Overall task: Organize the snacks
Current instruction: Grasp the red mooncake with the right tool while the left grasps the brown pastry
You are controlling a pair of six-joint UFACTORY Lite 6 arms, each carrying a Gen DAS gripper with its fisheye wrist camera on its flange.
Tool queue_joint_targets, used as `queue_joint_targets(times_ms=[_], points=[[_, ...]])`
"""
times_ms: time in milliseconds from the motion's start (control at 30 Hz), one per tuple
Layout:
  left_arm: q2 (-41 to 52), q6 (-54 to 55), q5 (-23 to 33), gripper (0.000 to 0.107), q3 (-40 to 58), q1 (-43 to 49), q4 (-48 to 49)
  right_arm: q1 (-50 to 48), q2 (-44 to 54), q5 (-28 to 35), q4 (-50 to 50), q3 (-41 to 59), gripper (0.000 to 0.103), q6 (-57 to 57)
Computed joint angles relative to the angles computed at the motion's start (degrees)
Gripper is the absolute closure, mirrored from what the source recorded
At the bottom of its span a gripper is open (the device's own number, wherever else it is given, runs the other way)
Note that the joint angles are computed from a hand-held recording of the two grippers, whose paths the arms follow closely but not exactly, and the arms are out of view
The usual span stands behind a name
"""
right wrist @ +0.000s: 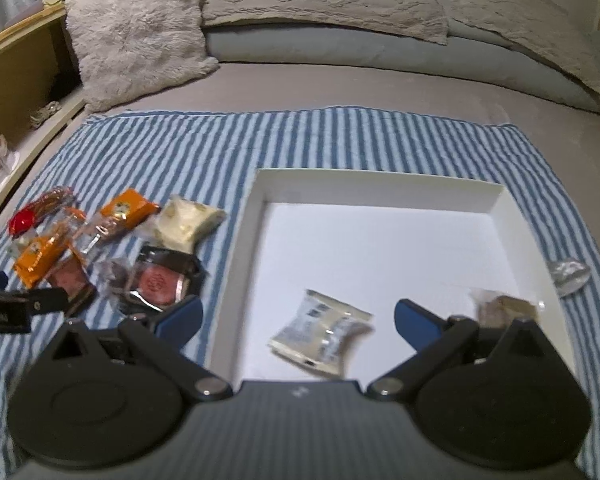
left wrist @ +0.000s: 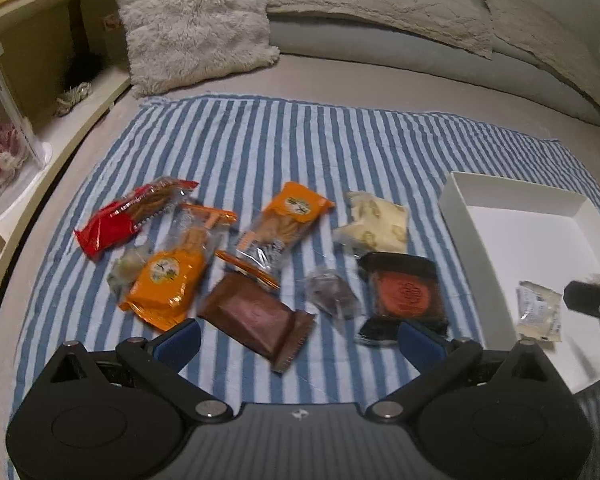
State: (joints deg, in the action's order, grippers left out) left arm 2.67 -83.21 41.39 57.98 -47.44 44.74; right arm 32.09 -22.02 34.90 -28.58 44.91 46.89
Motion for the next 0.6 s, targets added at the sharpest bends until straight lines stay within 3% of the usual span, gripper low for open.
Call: queue_joint_targets(times_ms=[300, 400, 467, 600], points=[[-1.3, 2.6, -4.6, 0.004, -6.1, 2.5, 6.6, 3.1, 8.6, -5.2, 0.6, 5.2, 0.001, 5.5], [-1.2, 3.7, -7.8, 0.004, -8.1, 2.7, 10.2, 2.4, 10.6, -9.6, 6.3, 6.3, 0.005, 0.9], [-0.3, 5.1, -9.4, 0.004, -8.4, 2.7, 11.4, 1.8, 12.7, -11.9, 10.8, 7.5, 0.014, -2.7], [0.9, 9.4, -16.3, 0.004, -9.4, 5.3, 12.4, 0.2, 17.8, -15.2, 23.2, 9.9, 0.019, -12.4]])
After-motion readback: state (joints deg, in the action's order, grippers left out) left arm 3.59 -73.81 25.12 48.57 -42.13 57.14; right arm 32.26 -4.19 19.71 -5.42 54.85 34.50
